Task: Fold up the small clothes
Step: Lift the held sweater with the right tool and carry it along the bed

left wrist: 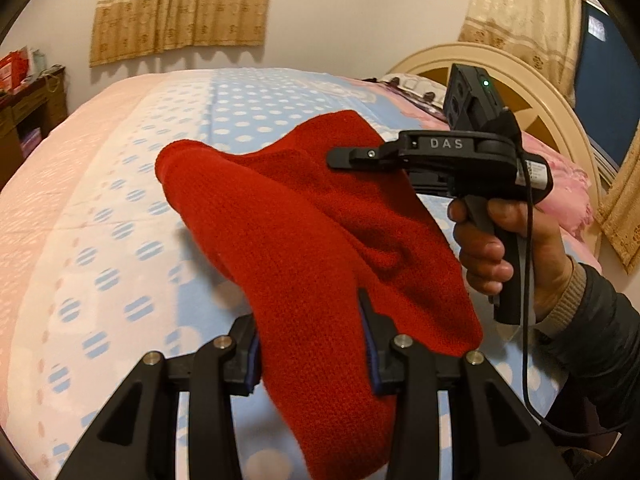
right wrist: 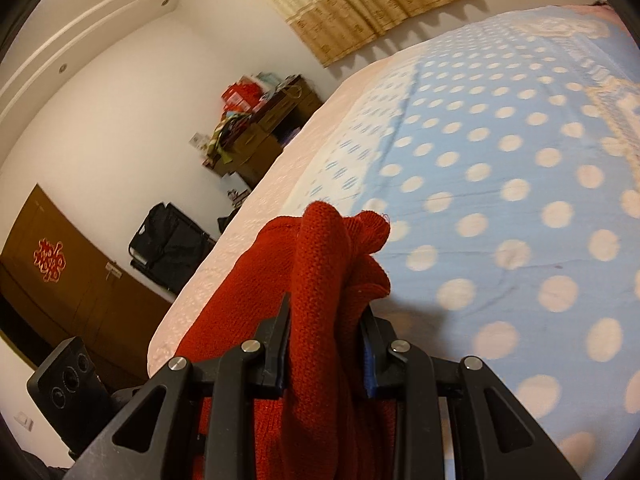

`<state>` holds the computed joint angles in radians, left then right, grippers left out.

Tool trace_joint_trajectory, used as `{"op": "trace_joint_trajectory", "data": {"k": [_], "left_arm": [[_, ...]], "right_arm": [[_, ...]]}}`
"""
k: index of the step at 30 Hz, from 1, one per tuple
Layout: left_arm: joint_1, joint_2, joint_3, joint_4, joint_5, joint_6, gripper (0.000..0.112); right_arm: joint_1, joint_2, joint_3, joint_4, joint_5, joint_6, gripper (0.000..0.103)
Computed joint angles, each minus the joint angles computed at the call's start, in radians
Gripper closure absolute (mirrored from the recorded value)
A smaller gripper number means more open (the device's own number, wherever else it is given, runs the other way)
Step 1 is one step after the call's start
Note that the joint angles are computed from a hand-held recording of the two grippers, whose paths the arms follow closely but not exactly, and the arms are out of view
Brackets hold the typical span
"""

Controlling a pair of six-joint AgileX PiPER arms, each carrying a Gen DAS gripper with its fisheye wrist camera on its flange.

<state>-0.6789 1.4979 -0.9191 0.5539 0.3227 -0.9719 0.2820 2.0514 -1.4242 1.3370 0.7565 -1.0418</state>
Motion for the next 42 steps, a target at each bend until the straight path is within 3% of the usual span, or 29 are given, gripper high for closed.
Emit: {"op": "trace_joint_trajectory", "data": {"k": [17,42], "left_arm": [[-0.03,-0.19,0.2,0.354,0.073,-0.46,0.072],[-0.049,-0.276,0.363,0.478,0.11,-0.735,0.072]], "right_arm": [[0.206,0.128,-0.275,-0.148,-0.005,0.224,0.075],[0.36,0.348,-0.613,-0.351,0.047,0.499,0.075]]}}
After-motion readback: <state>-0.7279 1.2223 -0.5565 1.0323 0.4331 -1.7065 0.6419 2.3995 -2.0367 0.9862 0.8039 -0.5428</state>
